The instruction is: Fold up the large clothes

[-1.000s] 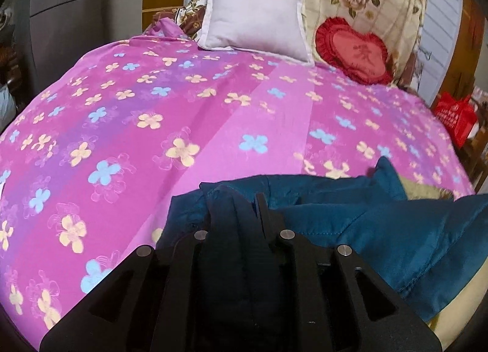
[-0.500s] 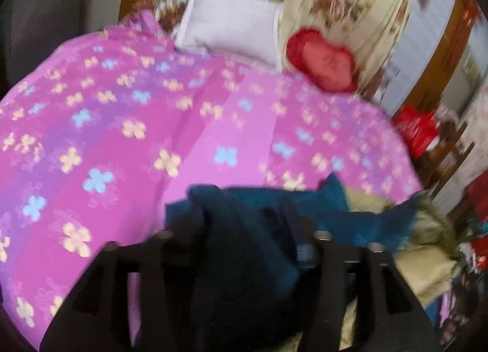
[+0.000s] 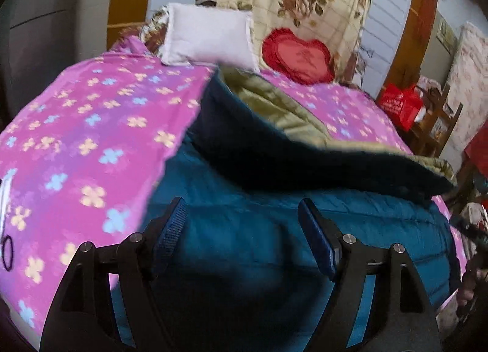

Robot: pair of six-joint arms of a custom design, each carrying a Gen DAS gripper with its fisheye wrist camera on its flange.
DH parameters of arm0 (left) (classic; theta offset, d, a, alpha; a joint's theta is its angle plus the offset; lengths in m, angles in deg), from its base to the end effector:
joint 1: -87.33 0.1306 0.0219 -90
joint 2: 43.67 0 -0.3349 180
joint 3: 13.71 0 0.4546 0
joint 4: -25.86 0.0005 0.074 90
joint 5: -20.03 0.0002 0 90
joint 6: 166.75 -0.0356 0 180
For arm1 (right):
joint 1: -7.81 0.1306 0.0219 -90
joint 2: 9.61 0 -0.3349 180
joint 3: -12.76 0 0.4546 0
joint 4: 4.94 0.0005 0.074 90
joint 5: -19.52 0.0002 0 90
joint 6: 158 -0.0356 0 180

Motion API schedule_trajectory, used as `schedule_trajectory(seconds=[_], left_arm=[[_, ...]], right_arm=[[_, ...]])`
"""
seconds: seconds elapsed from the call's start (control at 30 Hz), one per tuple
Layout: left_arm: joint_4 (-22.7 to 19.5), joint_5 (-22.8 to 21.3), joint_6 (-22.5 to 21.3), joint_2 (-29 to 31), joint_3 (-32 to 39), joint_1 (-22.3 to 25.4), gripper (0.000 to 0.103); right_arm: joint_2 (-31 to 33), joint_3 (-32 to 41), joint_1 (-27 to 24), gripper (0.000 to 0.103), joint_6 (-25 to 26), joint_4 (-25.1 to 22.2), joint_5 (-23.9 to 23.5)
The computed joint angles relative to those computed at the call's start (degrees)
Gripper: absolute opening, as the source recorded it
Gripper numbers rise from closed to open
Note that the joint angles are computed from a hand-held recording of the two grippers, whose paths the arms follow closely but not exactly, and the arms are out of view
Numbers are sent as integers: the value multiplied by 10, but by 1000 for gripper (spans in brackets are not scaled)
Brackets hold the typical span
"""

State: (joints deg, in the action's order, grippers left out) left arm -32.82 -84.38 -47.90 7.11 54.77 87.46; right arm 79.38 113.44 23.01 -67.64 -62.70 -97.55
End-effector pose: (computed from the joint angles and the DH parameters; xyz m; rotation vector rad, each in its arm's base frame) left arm 0.3250 0.0091 0.4570 -0.6902 2.1511 0.0212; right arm 0.5115 0.1553 0.4813 -0.5454 2.3027 0.6849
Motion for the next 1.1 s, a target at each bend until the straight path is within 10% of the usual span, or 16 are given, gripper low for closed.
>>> schedule_trajectory(seconds=[0.27, 0.4, 0.5, 0.6, 0.8, 0.93, 1.1], left_arm=[[0, 19, -45, 220, 177, 9, 76], [-29, -36, -82, 347, 271, 26, 76], [-69, -42, -37, 397, 281, 62, 79], [-16, 11, 7, 364, 229, 87, 81], [-20, -50, -8, 350, 230, 67, 80], [36, -19, -38, 240, 165, 43, 80], [-3, 16, -28, 160, 108, -11, 80]], right_arm=[[190, 229, 41, 82, -20, -124, 63], [310, 358, 55, 101, -35, -215, 112], [325, 359, 47, 103, -51, -198, 101], [327, 347, 39, 103, -66, -168, 71], [308, 316, 46, 102, -73, -130, 79], [215, 231, 47, 98, -69, -63, 87], [98, 130, 78, 98, 6, -53, 95]])
